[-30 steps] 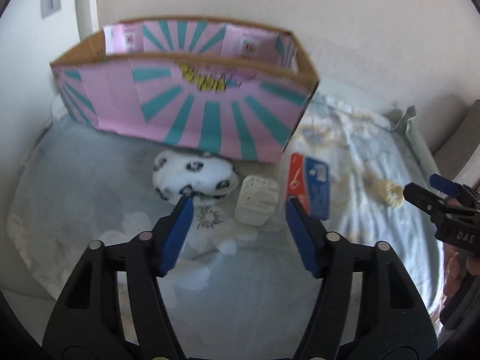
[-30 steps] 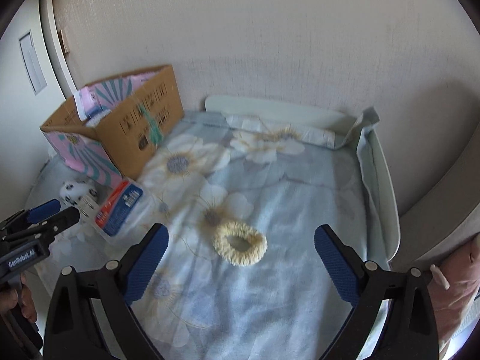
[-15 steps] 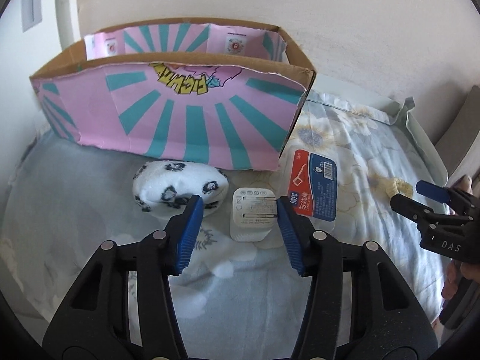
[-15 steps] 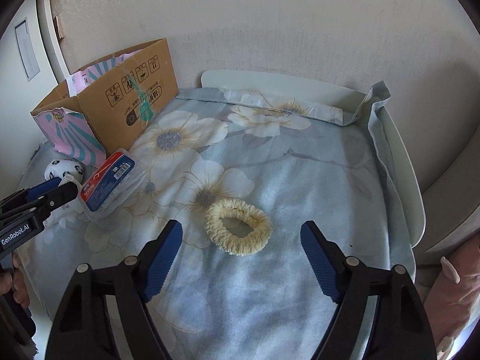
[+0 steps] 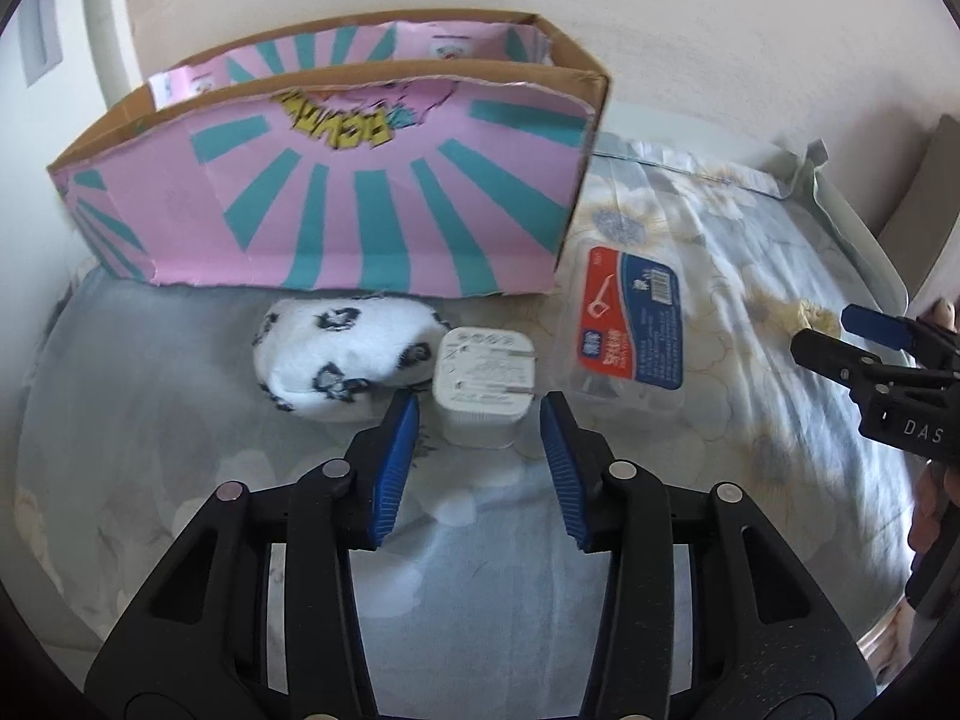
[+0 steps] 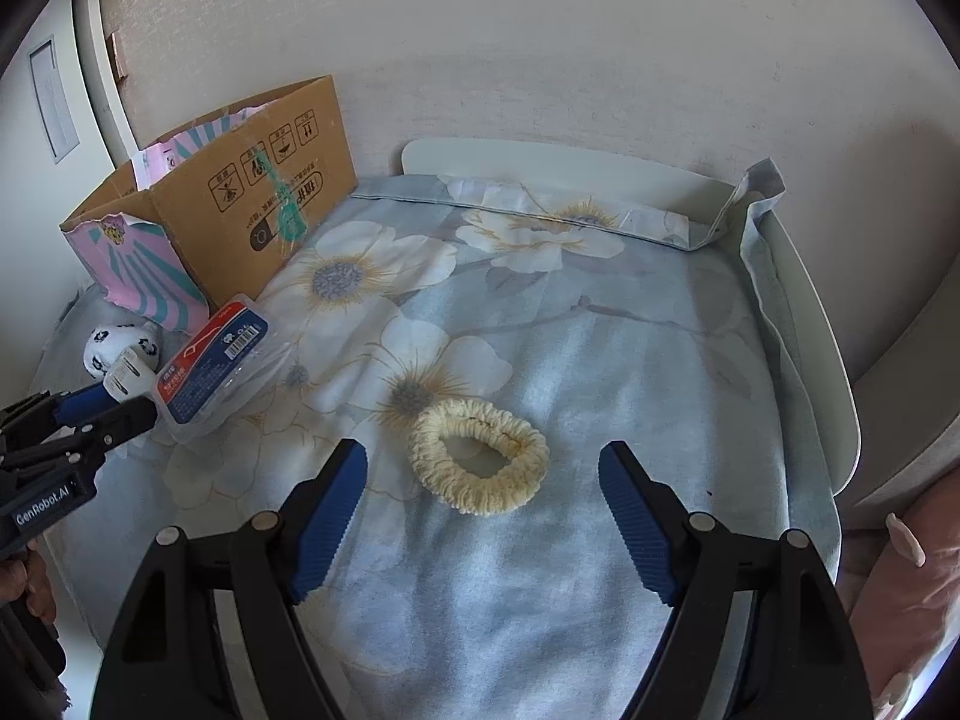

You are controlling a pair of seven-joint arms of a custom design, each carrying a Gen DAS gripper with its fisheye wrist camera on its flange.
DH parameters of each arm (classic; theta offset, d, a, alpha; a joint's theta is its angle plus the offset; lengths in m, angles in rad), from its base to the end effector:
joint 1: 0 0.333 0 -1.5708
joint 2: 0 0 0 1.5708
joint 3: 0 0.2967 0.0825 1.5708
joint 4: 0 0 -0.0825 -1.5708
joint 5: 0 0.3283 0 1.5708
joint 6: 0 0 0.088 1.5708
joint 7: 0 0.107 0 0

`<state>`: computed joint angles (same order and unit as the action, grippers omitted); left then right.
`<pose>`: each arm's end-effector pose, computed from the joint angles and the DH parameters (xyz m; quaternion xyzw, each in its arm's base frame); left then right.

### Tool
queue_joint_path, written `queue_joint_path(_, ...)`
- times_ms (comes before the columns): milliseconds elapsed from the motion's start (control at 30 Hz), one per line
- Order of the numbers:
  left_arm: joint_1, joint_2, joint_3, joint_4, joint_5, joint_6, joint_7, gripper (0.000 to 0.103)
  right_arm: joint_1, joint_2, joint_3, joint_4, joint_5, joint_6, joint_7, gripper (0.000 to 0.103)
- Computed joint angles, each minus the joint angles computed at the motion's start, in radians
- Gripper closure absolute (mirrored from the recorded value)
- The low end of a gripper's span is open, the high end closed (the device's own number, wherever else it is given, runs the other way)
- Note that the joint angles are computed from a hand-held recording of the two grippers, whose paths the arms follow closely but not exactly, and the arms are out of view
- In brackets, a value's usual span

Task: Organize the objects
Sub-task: 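Grasp the white adapter with the left tool while the right tool grasps the cream scrunchie, then lift the adapter and scrunchie and carry them over the cardboard box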

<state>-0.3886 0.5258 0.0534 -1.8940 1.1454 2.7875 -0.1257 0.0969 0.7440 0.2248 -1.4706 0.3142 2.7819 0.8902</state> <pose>0.5516 -0.2388 0.2697 -0.7671 0.5535 -0.2106 0.2467 0.6833 0.1709 0.3265 -0.8461 0.4272 -0.1376 0.2876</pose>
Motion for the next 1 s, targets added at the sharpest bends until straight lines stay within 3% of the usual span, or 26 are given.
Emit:
queue_joint_path(67,-0.003,0.009,-0.003,0.017,-0.002,-0.015,0.022,0.069,0.002,0.004,-0.002,0.004,-0.001,0.005,0.002,0.029)
queue_joint_path(133,-0.001,0.018,-0.008,0.030,-0.013,-0.021,0.050,0.070,0.003,0.008,-0.003,0.009,-0.004,0.005,0.001,0.037)
queue_joint_path(267,0.001,0.032,0.002,0.040,-0.030,0.006,0.065,0.073,0.012,0.022,-0.011,0.023,-0.015,0.003,0.010,0.044)
queue_joint_path(467,-0.003,0.031,0.021,0.032,-0.037,0.045,0.070,0.076,0.038,0.019,-0.038,0.014,-0.051,0.019,0.037,0.068)
queue_joint_path(700,-0.016,0.001,0.034,0.004,-0.040,0.057,0.057,0.076,0.015,0.000,-0.014,0.004,-0.043,0.006,0.040,0.074)
queue_joint_path(1000,0.029,-0.169,-0.028,-0.071,-0.074,-0.004,0.104,0.076,0.017,-0.094,-0.014,-0.008,-0.010,-0.071,0.073,0.074)
